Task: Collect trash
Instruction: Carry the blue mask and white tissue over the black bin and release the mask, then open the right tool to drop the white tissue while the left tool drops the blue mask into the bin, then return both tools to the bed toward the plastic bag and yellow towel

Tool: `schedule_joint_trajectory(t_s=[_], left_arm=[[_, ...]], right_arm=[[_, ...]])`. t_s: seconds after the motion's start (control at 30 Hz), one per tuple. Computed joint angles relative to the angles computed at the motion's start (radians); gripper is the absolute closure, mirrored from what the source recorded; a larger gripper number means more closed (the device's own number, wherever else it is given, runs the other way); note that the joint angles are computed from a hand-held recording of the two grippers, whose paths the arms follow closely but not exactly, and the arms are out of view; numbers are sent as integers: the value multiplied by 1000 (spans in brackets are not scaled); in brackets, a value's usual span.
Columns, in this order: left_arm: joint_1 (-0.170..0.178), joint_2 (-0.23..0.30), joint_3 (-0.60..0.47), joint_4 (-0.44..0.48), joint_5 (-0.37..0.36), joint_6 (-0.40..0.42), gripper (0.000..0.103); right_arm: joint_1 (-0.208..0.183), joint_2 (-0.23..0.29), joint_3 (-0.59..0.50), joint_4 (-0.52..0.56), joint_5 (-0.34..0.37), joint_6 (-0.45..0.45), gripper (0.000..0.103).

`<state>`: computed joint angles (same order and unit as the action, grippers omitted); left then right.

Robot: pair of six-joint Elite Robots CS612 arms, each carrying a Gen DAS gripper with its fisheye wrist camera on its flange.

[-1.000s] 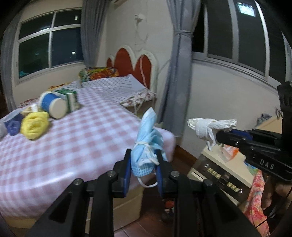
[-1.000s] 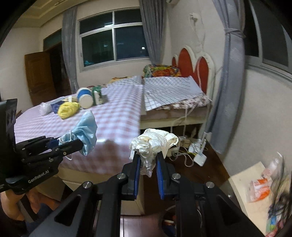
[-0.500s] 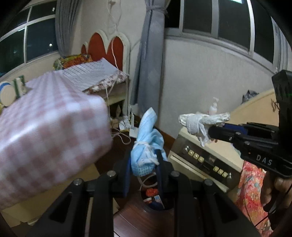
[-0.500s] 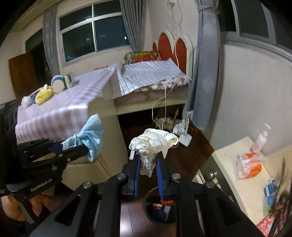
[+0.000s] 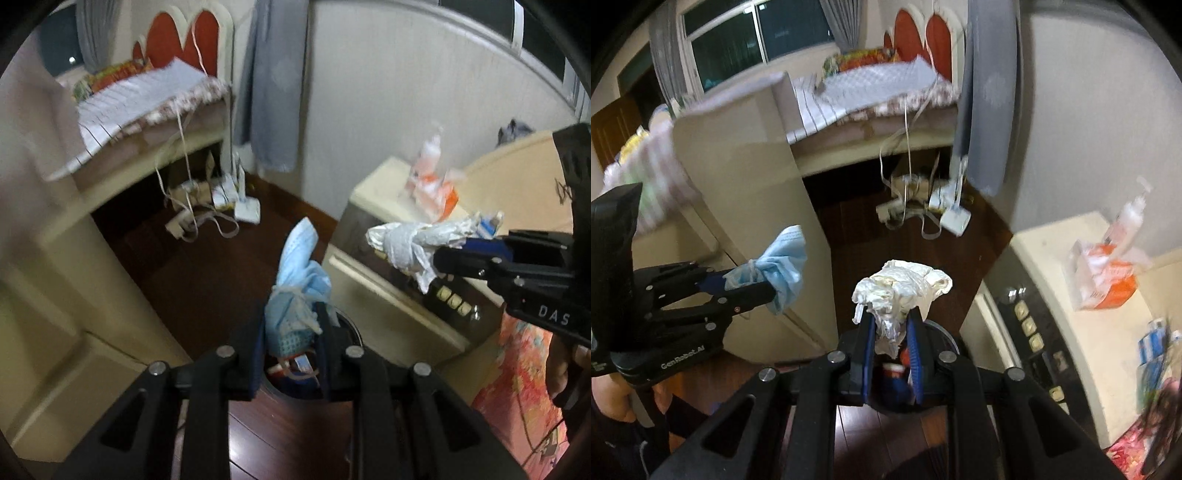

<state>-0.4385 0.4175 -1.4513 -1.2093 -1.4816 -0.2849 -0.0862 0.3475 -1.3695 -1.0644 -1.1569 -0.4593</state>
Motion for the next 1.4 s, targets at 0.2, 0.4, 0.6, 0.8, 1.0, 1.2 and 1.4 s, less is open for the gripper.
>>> schedule_joint_trajectory(t_s=[0.2,0.4,0.6,0.8,1.0,1.2,1.4], left_arm=[[7,14,57,42,-69,-17,78],[19,30,104,61,-116,-25,78],[32,39,154,91,-162,-57,41],[31,47,127,152,-94,-89,24],[23,53,47,165,-15,-111,15],[16,41,-18,163,55,-127,12],[12,26,-85,193,115,-147,10]], right_arm=[[-3,19,65,41,-37,-27,85],[-1,36,119,65,-45,-68,85],[18,42,201,112,-107,-141,80],[22,70,189,87,-203,-114,39],[16,60,148,80,-163,-44,37],[27,30,104,72,-117,-13,24],[46,10,32,69,-94,-20,0]])
